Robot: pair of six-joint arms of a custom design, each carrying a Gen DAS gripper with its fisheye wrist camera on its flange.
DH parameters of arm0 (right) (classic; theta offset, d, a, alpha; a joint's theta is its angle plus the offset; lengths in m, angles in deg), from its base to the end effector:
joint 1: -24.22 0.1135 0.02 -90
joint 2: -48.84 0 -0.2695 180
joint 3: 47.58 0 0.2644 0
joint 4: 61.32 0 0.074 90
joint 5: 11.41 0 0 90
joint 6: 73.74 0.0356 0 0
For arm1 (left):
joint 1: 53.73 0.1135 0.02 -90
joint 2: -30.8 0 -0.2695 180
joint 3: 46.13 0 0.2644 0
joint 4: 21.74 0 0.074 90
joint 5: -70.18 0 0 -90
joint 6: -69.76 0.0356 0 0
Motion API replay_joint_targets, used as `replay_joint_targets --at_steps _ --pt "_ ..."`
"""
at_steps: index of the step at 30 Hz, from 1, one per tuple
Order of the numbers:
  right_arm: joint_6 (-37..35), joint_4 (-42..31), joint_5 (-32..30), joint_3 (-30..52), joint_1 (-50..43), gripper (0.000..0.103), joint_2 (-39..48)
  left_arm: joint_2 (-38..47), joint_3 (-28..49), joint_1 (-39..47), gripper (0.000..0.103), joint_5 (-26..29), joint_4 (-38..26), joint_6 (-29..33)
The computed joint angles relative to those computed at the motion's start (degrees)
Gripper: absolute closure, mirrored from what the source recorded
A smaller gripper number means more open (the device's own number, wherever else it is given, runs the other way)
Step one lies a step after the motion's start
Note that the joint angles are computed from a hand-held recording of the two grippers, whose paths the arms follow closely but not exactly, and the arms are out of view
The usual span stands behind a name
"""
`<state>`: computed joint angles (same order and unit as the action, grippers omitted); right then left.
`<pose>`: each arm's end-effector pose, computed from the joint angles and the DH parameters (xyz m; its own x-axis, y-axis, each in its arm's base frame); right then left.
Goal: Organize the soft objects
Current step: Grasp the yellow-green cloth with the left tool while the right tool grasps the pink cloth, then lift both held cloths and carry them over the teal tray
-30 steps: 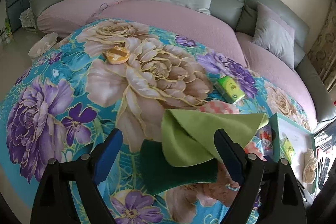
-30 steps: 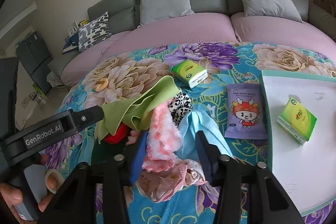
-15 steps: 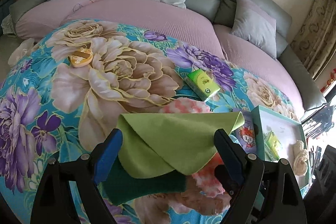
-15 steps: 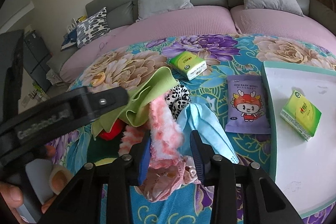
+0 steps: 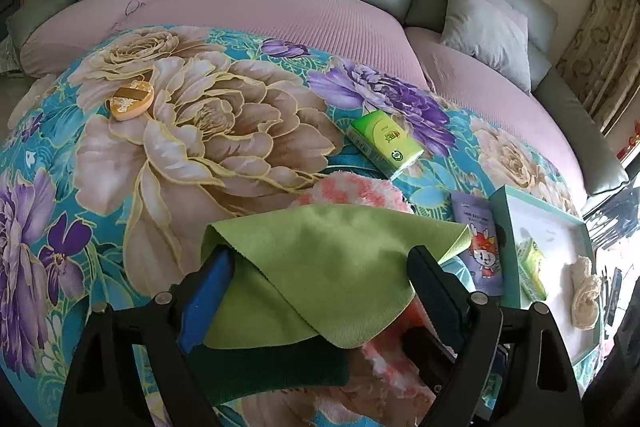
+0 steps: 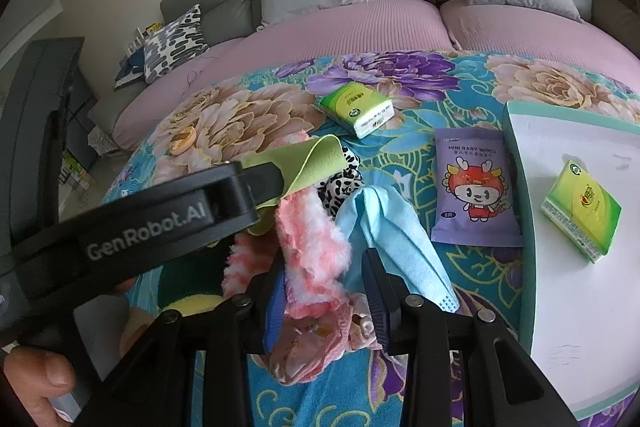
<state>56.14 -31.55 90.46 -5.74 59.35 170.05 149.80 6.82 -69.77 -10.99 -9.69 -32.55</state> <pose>0.2324 0.1545 0.0012 -0.7691 0.2261 -0.5978 0.0509 0.9540 0.2954 0.3081 -0.0943 0.0192 -0.8363 0.0212 -0.5478 0.1857 0.9511 -0.2466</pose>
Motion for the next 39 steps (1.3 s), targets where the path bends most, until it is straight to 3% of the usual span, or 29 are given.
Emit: replay_joint_targets --at_steps 5,10,17,19,24,31,39 --pt "0.0 0.1 -0.4 0.2 -0.3 0.065 0.4 0.4 0.1 0.3 0.028 -1.1 0.0 -0.2" --pt "0.1 0.3 -0.5 0.0 -0.3 0.065 0.5 0.5 -0.2 2.0 0.051 -0.6 0.7 -1.2" --pt "0.2 0.9 -1.3 0.2 -0.8 0.065 1.5 1.4 -0.5 5.2 0.068 4.7 2.7 -2.8" --pt "0.1 1.0 -1.3 0.3 -0.7 0.065 1.6 1.4 -0.6 5.4 0.08 5.8 3.3 -3.1" --pt "-0.5 2.5 -0.5 -0.2 0.1 0.083 1.3 1.5 -1.2 6.1 0.086 7.6 4.7 -3.6" --pt "-0.8 8.1 1.6 -3.8 1.2 0.089 -1.5 0.2 -3.3 7.6 0.09 9.3 7.9 -4.5" --pt "-1.0 12.4 6.4 -8.7 3.1 0.091 -7.1 -3.5 -8.2 10.4 0.095 11.8 15.7 -6.2"
